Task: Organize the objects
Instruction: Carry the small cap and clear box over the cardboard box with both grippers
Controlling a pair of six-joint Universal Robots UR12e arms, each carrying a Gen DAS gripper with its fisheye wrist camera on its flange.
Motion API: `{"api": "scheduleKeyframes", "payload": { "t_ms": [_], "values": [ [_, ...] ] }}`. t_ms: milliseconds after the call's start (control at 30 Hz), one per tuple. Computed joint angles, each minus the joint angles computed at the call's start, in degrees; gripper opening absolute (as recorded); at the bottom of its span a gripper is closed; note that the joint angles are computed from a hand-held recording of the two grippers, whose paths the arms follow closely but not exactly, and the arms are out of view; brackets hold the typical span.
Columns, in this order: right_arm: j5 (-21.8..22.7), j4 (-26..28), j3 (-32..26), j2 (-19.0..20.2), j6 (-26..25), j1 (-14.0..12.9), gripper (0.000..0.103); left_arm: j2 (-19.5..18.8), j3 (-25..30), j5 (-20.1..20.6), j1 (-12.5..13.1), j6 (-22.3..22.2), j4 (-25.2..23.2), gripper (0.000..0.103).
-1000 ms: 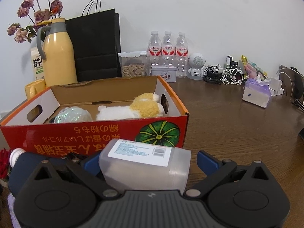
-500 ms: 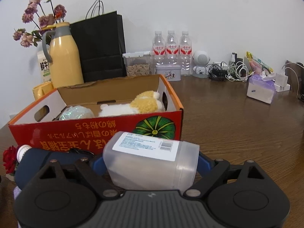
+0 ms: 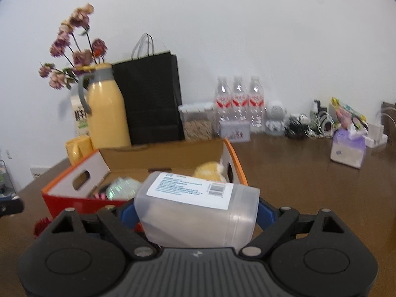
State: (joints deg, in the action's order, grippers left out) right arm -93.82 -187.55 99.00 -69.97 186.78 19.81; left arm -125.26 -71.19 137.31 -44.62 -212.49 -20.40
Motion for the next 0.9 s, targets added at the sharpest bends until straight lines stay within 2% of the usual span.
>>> {"api": "scheduleKeyframes", "payload": {
  "t_ms": [167,367,633,733,800,900],
  "values": [
    [1.57,-0.92,-3.04,1.5,-1.04,0.08,0.09,-2.79,5.05,-0.97,0.87,3.33,2.2,0.029],
    [3.17,1.53,-8.94,4.9,-3.14,0.3,0.09,-5.56,10.09,-2.91,2.48,2.64,0.24,0.029],
    [5.52,10.51,-19.13,11.13,-3.94,0.04,0.09,-9.52,16.72,-5.6,5.04,-2.06,-5.6,0.029],
    [5.19,15.2,-22.39,13.09,-3.55,0.02,0.09,-10.73,19.14,-5.99,5.84,-5.64,-10.33,0.029],
    [4.33,18.54,-24.1,13.98,-3.57,0.05,0.09,-11.11,19.9,-7.12,6.33,-7.08,-13.2,0.03],
    [6.63,21.34,-25.05,14.28,-2.96,-0.49,0.09,-11.13,19.79,-9.17,6.72,-7.16,-14.68,0.029]
  ]
}}
